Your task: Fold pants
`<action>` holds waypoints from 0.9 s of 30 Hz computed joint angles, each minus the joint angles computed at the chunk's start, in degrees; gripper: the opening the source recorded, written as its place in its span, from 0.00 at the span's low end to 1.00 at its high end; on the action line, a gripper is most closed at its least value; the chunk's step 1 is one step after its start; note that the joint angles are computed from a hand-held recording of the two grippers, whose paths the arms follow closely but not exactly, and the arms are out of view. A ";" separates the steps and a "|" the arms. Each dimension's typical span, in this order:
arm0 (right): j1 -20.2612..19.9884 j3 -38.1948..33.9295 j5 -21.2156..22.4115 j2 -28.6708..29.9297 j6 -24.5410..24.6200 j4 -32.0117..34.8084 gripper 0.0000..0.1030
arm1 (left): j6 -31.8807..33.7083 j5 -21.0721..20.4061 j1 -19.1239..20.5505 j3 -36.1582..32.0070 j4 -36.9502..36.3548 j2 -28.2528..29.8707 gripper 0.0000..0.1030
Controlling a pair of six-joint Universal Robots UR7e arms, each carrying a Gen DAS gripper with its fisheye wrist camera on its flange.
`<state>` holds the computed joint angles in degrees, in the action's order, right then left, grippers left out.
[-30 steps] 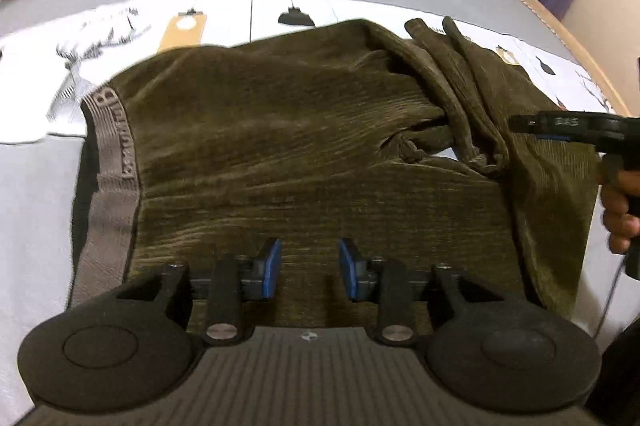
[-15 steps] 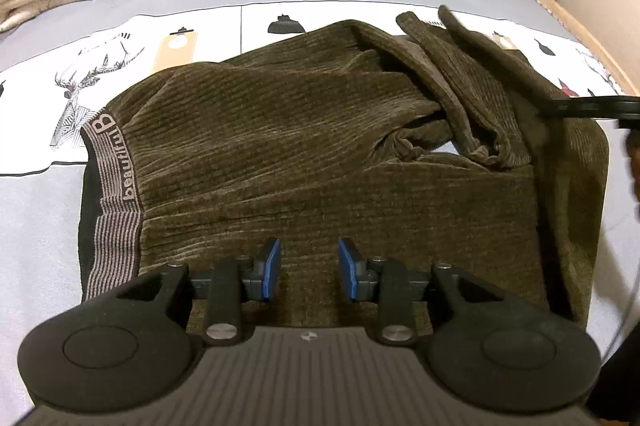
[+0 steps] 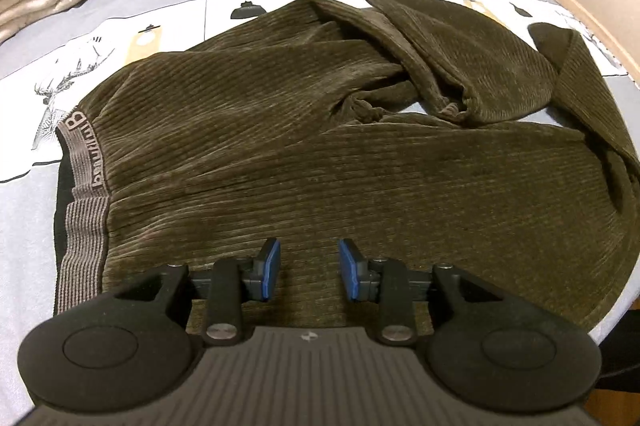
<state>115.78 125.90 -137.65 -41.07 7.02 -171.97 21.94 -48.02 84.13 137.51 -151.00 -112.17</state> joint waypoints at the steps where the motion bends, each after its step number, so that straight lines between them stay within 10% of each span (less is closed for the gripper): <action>1: -0.09 1.17 1.00 -0.76 -1.07 -2.71 0.08 | -0.01 0.05 0.10 -0.04 -0.38 0.53 0.36; 9: 2.34 3.02 4.55 2.68 -16.35 -36.54 0.39 | 0.46 0.26 0.85 -0.71 -1.90 3.22 0.42; 17: 3.97 -12.83 0.38 15.26 -28.91 -31.43 0.62 | 0.64 -0.84 2.06 -1.98 -1.86 3.63 0.44; 24: 4.48 -26.11 -12.02 28.01 -47.27 -29.67 0.61 | 0.63 -1.10 3.98 -4.07 -2.69 5.32 0.44; 27: 4.09 -28.34 -14.77 30.15 -52.23 -33.08 0.31 | 0.58 -1.25 4.60 -4.76 -2.95 5.95 0.44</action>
<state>119.88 97.56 -152.41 -10.93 -45.21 -205.05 22.52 -49.26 88.73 132.76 -153.95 -106.23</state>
